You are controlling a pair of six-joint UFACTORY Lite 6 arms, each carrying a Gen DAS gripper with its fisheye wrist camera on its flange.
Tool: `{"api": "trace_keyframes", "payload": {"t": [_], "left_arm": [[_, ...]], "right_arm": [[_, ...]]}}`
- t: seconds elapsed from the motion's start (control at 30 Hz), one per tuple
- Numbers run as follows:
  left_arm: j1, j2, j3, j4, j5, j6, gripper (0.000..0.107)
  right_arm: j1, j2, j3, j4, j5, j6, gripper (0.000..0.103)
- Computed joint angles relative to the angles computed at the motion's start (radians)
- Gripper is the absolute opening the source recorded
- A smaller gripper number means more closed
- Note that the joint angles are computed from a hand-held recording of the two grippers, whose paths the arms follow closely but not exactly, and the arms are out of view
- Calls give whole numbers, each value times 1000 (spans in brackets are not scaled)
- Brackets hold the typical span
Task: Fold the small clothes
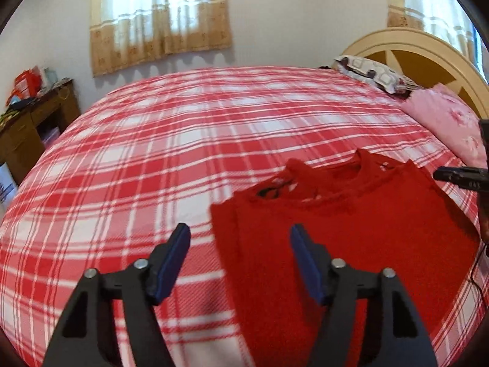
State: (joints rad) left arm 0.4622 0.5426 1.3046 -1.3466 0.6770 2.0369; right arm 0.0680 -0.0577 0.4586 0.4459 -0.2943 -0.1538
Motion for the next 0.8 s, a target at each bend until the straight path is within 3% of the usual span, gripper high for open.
{"api": "trace_keyframes", "payload": {"t": [0.07, 0.23, 0.3, 0.37, 0.43, 0.5, 0.57, 0.7, 0.8], "left_arm": [[-41, 19, 29, 28, -19, -32, 64], [-117, 94, 111, 72, -91, -108, 42], [-125, 102, 114, 71, -101, -104, 33], [-138, 119, 127, 95, -125, -120, 33], [-147, 142, 145, 130, -139, -146, 30], [-156, 156, 154, 155, -158, -160, 6], [-150, 161, 158, 142, -146, -140, 4], [-131, 142, 157, 62, -127, -111, 3], [-118, 158, 207, 77, -89, -187, 3]], "right_arm": [[-19, 25, 14, -56, -6, 46, 38], [-29, 112, 70, -203, -6, 159, 38], [-14, 173, 117, -140, 10, 81, 38], [6, 231, 160, -18, 6, -43, 37], [17, 249, 172, 28, 1, -94, 10], [38, 236, 163, 131, -27, -187, 5], [59, 189, 127, 192, -72, -235, 5], [28, 78, 48, 137, -123, -151, 4], [17, 127, 74, 165, -124, -175, 4]]}}
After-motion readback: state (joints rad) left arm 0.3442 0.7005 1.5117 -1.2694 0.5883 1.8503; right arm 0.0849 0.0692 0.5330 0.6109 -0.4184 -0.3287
